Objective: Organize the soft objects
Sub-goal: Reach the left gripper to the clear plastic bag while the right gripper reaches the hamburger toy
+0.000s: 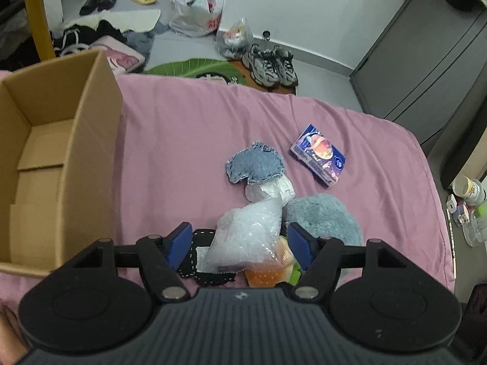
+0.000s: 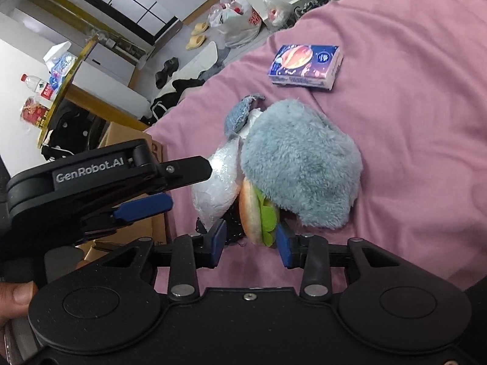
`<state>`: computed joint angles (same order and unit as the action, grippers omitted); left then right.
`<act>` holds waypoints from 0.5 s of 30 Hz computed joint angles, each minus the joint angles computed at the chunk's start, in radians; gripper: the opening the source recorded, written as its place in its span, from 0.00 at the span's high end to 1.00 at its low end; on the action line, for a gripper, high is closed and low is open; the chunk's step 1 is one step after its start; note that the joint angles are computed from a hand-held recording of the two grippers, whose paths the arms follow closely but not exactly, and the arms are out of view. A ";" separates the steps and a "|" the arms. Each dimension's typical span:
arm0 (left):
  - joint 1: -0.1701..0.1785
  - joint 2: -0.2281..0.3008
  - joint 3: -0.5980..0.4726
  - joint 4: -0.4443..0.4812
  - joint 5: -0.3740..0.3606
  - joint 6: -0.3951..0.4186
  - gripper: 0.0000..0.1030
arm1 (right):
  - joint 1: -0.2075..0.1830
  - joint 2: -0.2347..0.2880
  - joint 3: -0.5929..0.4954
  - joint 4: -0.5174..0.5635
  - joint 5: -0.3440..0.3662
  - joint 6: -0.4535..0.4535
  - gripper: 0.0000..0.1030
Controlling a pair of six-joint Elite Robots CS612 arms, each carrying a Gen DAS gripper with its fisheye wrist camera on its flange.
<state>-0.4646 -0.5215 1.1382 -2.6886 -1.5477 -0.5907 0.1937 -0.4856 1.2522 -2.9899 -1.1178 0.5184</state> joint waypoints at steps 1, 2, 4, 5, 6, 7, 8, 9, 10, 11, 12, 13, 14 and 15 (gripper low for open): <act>0.002 0.005 -0.006 0.005 -0.009 -0.004 0.36 | 0.000 0.002 -0.004 0.007 0.000 0.002 0.63; 0.006 0.009 -0.012 0.008 -0.025 -0.013 0.39 | -0.001 0.005 -0.008 0.011 0.003 0.008 0.63; 0.013 0.017 -0.021 0.010 -0.049 -0.031 0.40 | -0.002 0.011 -0.017 0.019 0.007 0.013 0.63; 0.014 0.020 -0.023 0.009 -0.052 -0.033 0.41 | -0.002 0.013 -0.021 0.023 0.008 0.008 0.63; 0.015 0.023 -0.028 0.011 -0.054 -0.032 0.42 | -0.001 0.015 -0.024 0.028 0.009 0.000 0.63; 0.016 0.027 -0.033 0.016 -0.061 -0.035 0.44 | -0.001 0.016 -0.026 0.031 0.014 -0.007 0.63; 0.018 0.031 -0.038 0.022 -0.075 -0.046 0.45 | -0.001 0.017 -0.027 0.033 0.017 -0.010 0.63; 0.020 0.034 -0.044 0.028 -0.088 -0.052 0.47 | -0.002 0.018 -0.027 0.031 0.020 -0.012 0.64; 0.022 0.038 -0.051 0.041 -0.104 -0.055 0.49 | -0.002 0.017 -0.026 0.030 0.023 -0.013 0.69; 0.022 0.039 -0.054 0.048 -0.107 -0.059 0.51 | -0.003 0.017 -0.023 0.022 0.031 -0.018 0.78; 0.022 0.039 -0.054 0.050 -0.106 -0.063 0.52 | -0.002 0.017 -0.023 0.019 0.033 -0.025 0.84; 0.023 0.037 -0.051 0.048 -0.107 -0.064 0.54 | -0.001 0.015 -0.020 0.014 0.026 -0.030 0.86; 0.022 0.037 -0.049 0.046 -0.107 -0.065 0.58 | 0.002 0.012 -0.013 0.002 0.014 -0.033 0.87; 0.023 0.035 -0.044 0.039 -0.108 -0.069 0.67 | 0.002 0.009 -0.007 -0.017 0.011 -0.033 0.88</act>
<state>-0.4414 -0.4869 1.0941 -2.6496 -1.6559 -0.6593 0.1960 -0.4764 1.2451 -3.0067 -1.1068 0.4851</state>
